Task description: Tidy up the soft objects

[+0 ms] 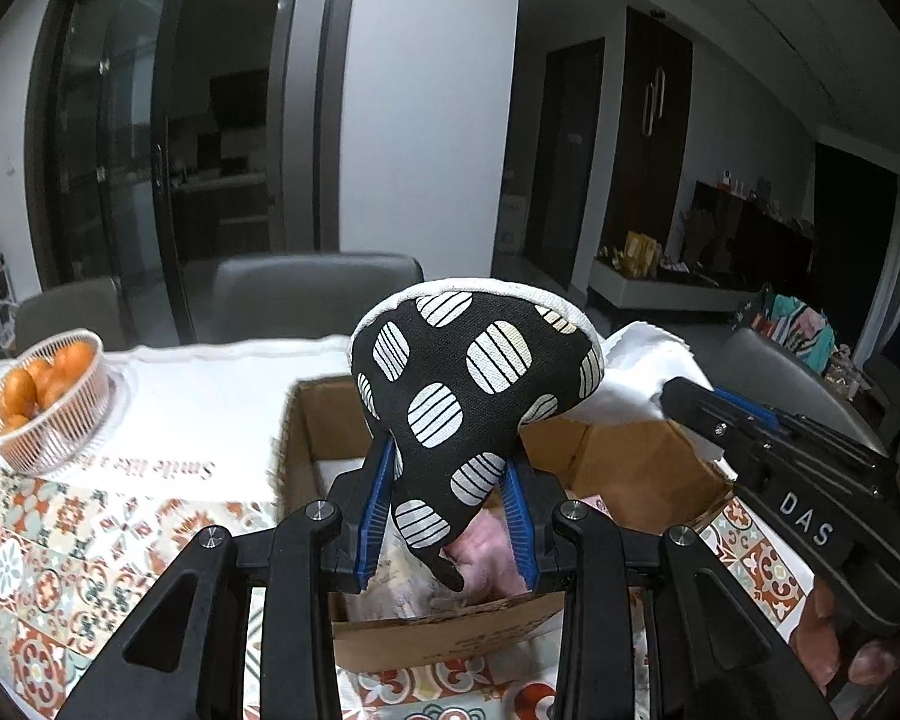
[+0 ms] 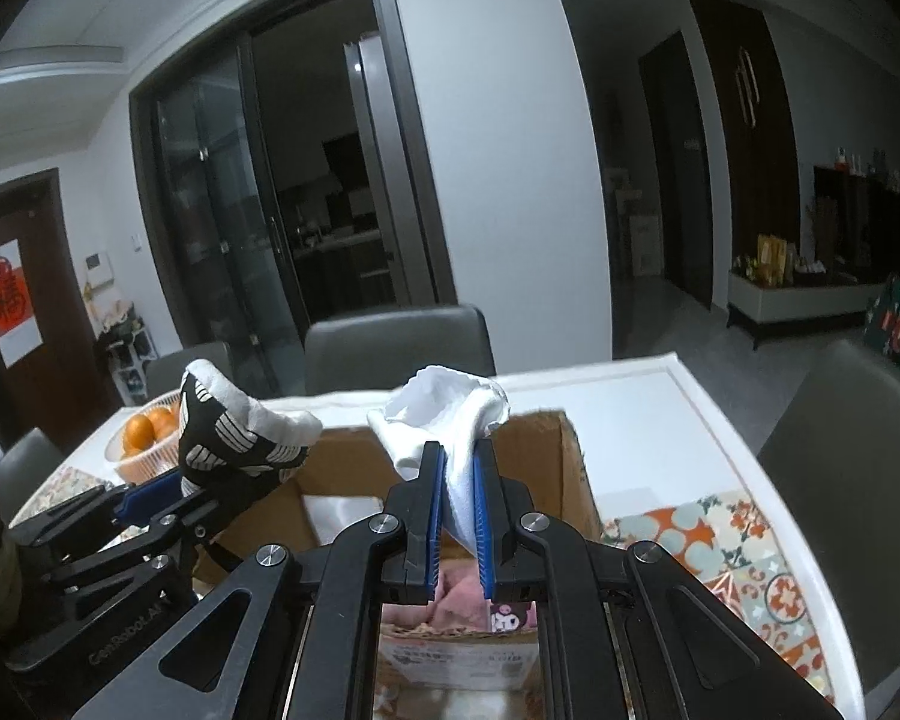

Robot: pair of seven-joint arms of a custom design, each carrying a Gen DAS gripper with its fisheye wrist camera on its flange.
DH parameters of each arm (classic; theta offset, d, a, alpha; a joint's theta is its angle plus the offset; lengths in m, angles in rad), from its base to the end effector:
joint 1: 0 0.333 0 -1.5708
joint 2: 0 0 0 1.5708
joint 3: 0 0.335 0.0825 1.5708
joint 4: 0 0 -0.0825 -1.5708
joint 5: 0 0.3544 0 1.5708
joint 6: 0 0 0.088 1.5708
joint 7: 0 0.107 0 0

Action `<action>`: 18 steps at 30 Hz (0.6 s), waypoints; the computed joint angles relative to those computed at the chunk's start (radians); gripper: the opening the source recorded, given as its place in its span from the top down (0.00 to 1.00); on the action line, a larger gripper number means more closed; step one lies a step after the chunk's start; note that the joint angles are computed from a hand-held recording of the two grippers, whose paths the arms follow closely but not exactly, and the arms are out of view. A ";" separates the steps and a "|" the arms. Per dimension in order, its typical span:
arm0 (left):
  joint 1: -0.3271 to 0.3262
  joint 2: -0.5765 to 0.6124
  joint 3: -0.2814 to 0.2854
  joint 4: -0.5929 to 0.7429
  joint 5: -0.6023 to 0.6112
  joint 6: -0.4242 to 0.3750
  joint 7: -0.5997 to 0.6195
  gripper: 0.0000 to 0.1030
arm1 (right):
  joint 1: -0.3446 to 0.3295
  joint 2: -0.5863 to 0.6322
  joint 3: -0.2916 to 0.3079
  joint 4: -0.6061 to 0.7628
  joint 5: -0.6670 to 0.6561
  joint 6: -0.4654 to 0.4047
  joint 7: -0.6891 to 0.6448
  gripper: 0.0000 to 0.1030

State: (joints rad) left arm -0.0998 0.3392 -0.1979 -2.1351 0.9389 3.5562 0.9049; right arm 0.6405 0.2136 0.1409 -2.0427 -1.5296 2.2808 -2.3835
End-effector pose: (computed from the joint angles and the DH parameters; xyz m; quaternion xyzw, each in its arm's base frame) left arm 0.5188 -0.2526 0.4001 -0.3897 0.7877 -0.4433 0.1766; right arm 0.4333 0.3911 0.3957 -0.4514 0.7248 -0.3629 0.3731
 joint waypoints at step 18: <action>-0.372 -0.027 0.310 -0.091 -0.407 -0.017 0.313 0.39 | -0.024 0.033 -0.025 -0.005 0.078 0.087 -0.059 0.60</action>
